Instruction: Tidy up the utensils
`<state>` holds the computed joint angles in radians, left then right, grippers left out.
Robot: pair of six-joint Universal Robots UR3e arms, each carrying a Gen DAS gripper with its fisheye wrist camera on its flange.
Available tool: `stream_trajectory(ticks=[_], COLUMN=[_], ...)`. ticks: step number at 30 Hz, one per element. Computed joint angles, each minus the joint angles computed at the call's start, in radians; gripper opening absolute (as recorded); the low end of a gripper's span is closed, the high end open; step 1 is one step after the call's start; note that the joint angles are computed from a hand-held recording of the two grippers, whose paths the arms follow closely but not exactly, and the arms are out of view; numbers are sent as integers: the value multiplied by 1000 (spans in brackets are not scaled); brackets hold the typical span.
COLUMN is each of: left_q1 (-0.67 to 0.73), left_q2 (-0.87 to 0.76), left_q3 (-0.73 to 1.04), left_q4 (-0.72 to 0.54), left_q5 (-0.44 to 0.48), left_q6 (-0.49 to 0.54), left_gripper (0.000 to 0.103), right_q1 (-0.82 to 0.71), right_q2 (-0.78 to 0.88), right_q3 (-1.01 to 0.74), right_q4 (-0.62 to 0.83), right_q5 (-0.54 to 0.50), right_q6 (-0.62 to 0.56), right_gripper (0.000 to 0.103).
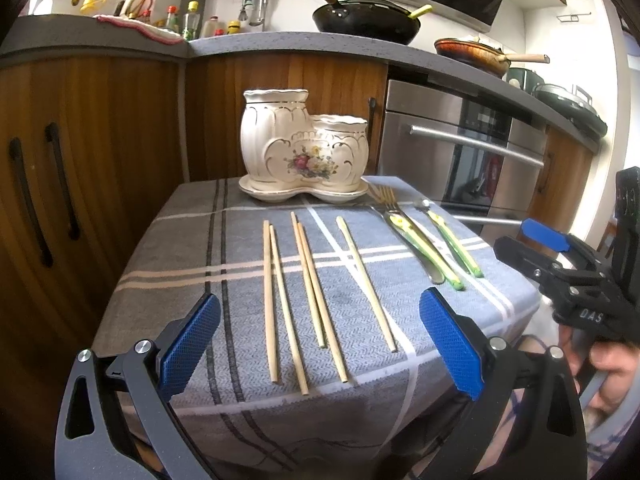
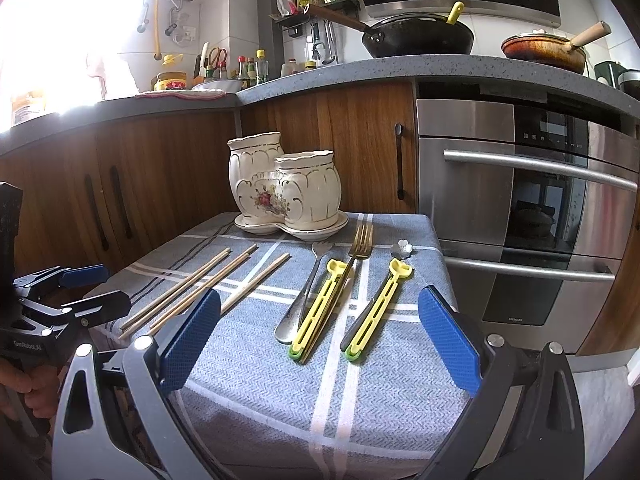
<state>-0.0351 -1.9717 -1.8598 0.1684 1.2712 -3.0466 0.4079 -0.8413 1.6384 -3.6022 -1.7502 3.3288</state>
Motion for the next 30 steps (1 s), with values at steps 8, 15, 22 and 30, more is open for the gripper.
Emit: stream_trajectory(ticks=[8,15,22,30], left_q1=[-6,-10,-9,-13], left_q2=[0,-8,-15,-18], left_q3=[20,52,79,91], left_q4=[-33,-69,-97,-101], left_q5=[12,29,26,25], left_q6=[4,1,5,7], left_gripper=[99,98,98,98], right_q1=[0,-10,-3,-3], right_q2=[-3,-9,-11,-13], right_q3=[-5,-1,-3,-2], right_q4=[16,25,31,31], right_q5=[4,16,-5,-6], right_q6=[13,22,20,21], right_gripper=[97,97,97,97])
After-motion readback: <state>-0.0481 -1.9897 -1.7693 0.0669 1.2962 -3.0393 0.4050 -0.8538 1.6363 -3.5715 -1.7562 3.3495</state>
